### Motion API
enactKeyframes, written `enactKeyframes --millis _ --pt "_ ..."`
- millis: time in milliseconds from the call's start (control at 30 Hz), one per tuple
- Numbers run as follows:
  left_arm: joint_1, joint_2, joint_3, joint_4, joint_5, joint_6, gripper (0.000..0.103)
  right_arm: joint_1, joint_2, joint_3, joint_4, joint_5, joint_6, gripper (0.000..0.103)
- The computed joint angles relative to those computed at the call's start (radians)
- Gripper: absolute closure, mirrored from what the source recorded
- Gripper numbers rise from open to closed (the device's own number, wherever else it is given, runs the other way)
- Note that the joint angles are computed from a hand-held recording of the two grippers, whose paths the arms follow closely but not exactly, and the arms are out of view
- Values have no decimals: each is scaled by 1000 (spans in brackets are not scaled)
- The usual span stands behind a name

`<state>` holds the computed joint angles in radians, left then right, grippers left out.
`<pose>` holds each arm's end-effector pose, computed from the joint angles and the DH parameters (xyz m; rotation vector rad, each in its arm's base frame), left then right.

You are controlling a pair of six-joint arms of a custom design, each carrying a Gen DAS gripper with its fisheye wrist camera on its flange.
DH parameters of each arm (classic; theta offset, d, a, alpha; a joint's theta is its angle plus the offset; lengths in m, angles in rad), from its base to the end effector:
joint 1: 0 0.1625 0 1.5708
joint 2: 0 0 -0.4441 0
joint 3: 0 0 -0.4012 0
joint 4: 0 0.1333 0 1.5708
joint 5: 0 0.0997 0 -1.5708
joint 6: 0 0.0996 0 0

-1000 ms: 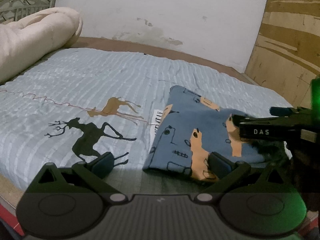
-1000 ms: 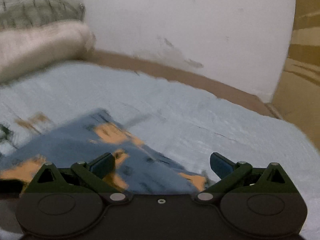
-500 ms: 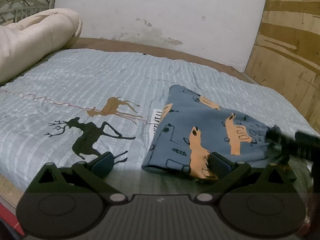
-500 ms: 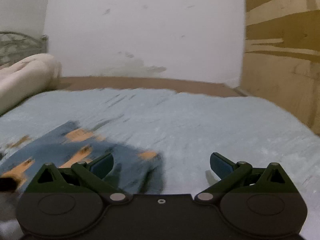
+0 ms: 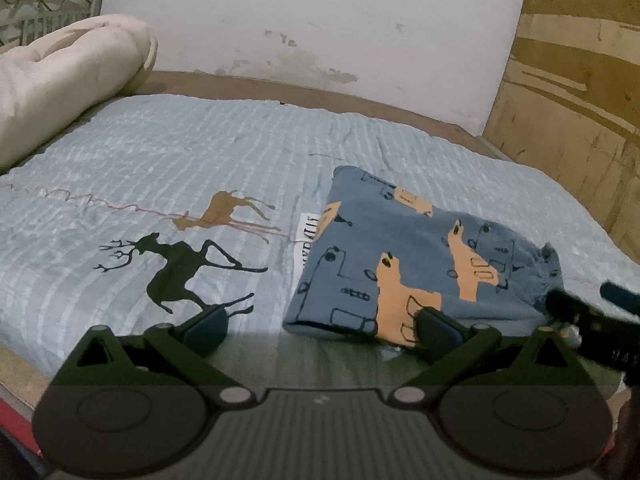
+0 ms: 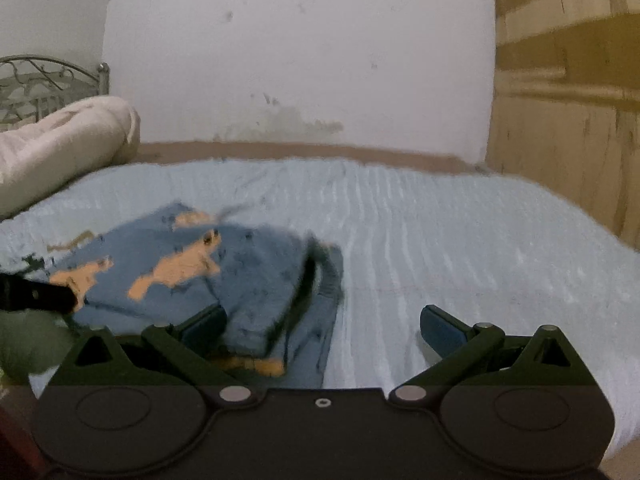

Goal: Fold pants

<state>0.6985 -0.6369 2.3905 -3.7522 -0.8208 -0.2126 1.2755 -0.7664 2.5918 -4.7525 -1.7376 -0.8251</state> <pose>-0.1808 -0.4145 0.0071 0.6162 2.4691 -0.9870 0.0139 -0.3555 0.1587 0.3887 -1.9409 1.2601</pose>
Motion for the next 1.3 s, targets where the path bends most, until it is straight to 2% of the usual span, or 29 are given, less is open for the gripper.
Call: enactKeyframes --millis 133,233,333,367,533,633,733,800,933,1033,1167,1300 --pt "5 -9 -12 27 0 -2 1 9 -85 -40 129 28 20 1" --pt "14 -14 -18 42 -5 -1 1 2 -142 -86 250 7 78 1" --pt "15 -13 -19 42 -7 4 1 8 -158 -144 347 -102 99 1" --pt "15 -12 -19 40 -6 6 1 -1 -157 -151 359 -110 99 1" --pt "17 -13 -21 41 -6 9 1 -40 -152 -124 318 -34 121 1" --pt "21 -21 -25 53 -13 12 1 -69 -165 -81 285 56 141 1" --pt "31 -30 -36 62 -28 29 1 -115 -231 -41 368 192 173 1" --pt "44 -39 -47 68 -54 46 1 -152 -303 -24 512 290 188 1" --pt "75 -42 -79 77 -95 74 1 -182 -374 -37 719 355 190 1" --pt "94 -37 -100 104 -115 82 1 -203 -371 -49 756 385 190 1" --pt "94 -10 -107 91 -99 93 1 -254 -378 -40 771 483 201 1" --pt "85 10 -109 68 -77 110 1 -292 -395 -26 800 561 168 1"
